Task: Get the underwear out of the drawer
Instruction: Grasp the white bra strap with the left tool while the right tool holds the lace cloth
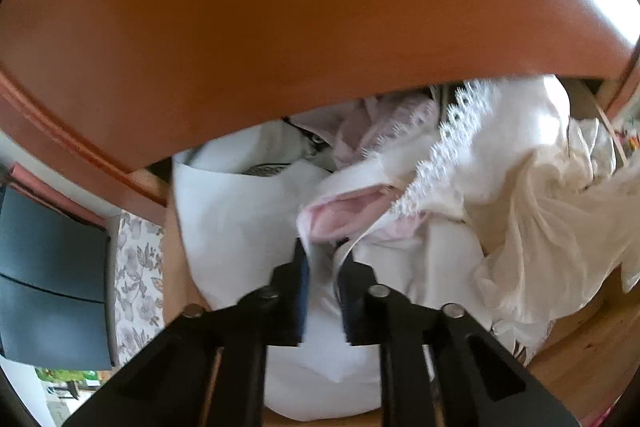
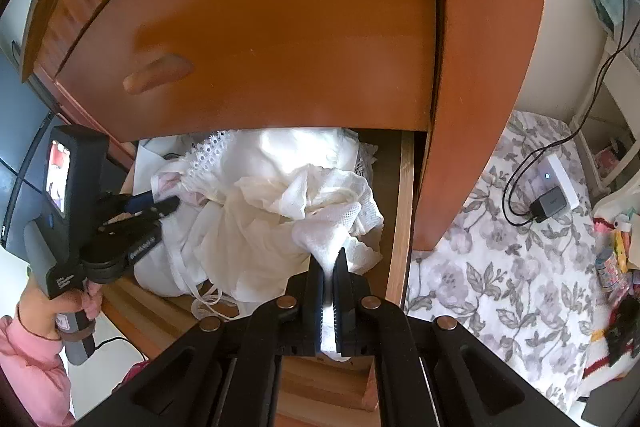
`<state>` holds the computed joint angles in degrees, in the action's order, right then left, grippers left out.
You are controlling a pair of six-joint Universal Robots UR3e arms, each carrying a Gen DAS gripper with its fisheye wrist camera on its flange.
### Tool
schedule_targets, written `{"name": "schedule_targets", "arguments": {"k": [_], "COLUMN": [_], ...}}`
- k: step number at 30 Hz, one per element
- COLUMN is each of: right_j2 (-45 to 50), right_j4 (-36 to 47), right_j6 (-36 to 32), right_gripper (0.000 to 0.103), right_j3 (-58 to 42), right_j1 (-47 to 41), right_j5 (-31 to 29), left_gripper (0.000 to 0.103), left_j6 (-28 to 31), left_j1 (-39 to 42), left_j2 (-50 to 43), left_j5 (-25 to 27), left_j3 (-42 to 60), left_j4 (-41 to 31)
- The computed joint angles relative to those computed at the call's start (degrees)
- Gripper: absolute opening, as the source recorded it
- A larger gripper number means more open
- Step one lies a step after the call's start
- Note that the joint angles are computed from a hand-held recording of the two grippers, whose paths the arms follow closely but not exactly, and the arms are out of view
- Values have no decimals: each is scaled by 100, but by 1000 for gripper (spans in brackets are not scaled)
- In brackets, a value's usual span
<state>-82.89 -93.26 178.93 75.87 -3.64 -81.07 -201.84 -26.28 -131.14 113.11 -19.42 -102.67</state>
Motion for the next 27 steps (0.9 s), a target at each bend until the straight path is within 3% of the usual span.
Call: {"name": "schedule_targets", "arguments": {"k": [10,16,21,24,25,27], "right_j2": [-105,-327,-552,-604,-594,-576], "right_j4": [-82,-307,-454,-425,-399,-340], "right_j6": [19,92,153,160,156,169], "right_gripper": [4,4,4,4,4,4], "right_j3": [241,461,346,67,-52,-228], "right_j1": [-106,-165,-230,-291,-290,-272], "right_j5": [122,274,405,500,503,494], "left_gripper": [2,2,2,2,2,2], "left_j6": [-425,-768,-804,-617,-525,-536], "left_j1": [-43,-143,123,554,797,1041], "left_j2": [1430,1792,2265,2733,2908,3156], "left_j5": [453,656,-14,-933,-1517,-2001], "left_j3": [-2527,-3118,-3877,-4617,-4869,-5275], "left_j4": [2193,2804,3259,3651,3769,4036]}}
